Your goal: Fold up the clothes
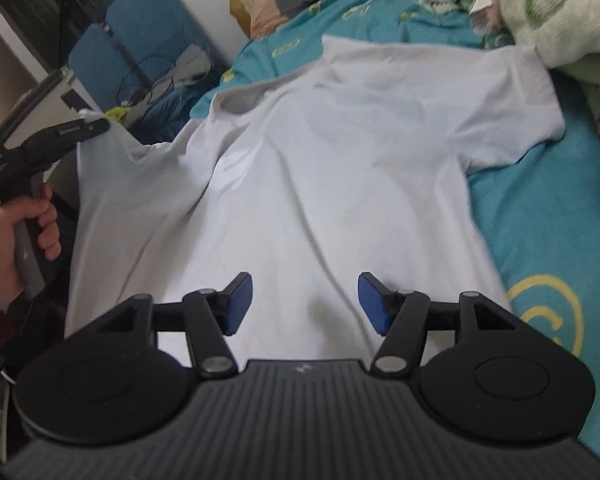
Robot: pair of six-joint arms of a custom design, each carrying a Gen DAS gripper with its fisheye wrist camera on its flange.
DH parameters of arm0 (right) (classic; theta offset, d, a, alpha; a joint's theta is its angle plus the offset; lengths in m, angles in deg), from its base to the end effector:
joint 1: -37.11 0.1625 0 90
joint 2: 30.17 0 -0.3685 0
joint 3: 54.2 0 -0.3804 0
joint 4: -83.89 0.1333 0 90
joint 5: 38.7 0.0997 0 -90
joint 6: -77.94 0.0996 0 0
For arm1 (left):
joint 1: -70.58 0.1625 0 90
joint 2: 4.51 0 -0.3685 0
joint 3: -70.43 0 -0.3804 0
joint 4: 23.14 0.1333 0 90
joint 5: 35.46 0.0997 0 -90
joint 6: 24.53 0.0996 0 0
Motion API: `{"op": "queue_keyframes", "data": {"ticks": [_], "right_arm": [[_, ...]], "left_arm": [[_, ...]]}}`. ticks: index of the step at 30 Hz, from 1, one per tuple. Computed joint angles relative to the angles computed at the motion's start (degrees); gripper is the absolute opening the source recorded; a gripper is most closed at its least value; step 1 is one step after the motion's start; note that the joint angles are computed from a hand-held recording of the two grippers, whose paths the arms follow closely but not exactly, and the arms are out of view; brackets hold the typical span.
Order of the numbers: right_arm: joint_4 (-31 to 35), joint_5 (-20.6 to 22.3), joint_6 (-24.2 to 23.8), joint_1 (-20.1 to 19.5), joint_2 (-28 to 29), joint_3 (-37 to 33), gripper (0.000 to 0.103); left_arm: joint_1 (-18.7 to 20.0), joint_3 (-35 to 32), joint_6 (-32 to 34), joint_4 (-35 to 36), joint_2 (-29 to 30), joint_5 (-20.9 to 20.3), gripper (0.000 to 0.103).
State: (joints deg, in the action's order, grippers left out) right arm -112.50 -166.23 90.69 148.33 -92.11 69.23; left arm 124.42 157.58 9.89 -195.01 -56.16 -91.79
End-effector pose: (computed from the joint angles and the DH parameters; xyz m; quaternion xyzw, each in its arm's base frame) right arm 0.2419 -0.4224 0.1678 -0.0579 -0.8818 0.4327 0.1787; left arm -0.2414 -0.6498 0.2456 0.4152 0.7840 -0.3808 0.2605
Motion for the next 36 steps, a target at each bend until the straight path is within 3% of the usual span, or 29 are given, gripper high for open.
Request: {"op": "queue_keyframes", "data": {"ticks": [3,4,6,9,14,18,20,23,25,28,32,36], "right_arm": [[-2.79,-0.15,-0.95,-1.32,-0.50,1.04,0.061],[-3.68,-0.15,-1.22,-1.80,-0.68,1.38,0.061],[-5.18,0.17,-1.77,-2.56,-0.86,1.96,0.062],[-6.84,1.36,-2.58,-3.24,-0.73,2.61,0.061],[-10.10,3.70,-7.33,-2.86,0.78,2.39,0.063],[-13.49,5.76,-14.08,-1.40,1.94,2.55,0.062],[-13.57,5.33,-17.40,-0.23,1.96,2.39,0.059],[-12.44,8.18,-16.92,0.24,0.89,2.15,0.057],[-11.48,8.22,-19.09,1.14,2.13,-0.17,0.057],[-8.38,7.01,-21.78,2.04,6.15,-6.84,0.057],[-4.95,9.91,-21.84,0.44,13.90,-18.56,0.058],[1.30,8.10,-24.52,0.13,24.16,-33.06,0.058]], "left_arm": [[-2.75,3.48,-4.70,0.38,1.15,2.82,0.029],[-3.48,4.56,-7.39,0.32,1.21,4.11,0.040],[-4.65,7.80,-13.20,1.73,-0.92,4.65,0.045],[-6.37,13.65,-21.57,6.56,-7.63,5.07,0.051],[-12.08,27.02,-29.42,12.59,-23.88,10.57,0.070],[-15.35,31.37,-34.26,20.31,-32.53,11.81,0.071],[-16.07,31.98,-32.60,20.72,-34.52,11.20,0.071],[-16.28,32.79,-29.63,19.94,-37.15,9.37,0.071],[-15.71,33.09,-28.59,19.03,-38.38,7.81,0.072],[-13.73,32.67,-29.22,19.57,-39.82,5.19,0.072],[-11.78,33.27,-26.94,19.97,-41.99,5.21,0.073],[-8.32,31.97,-27.18,22.63,-41.91,5.22,0.073]]}}
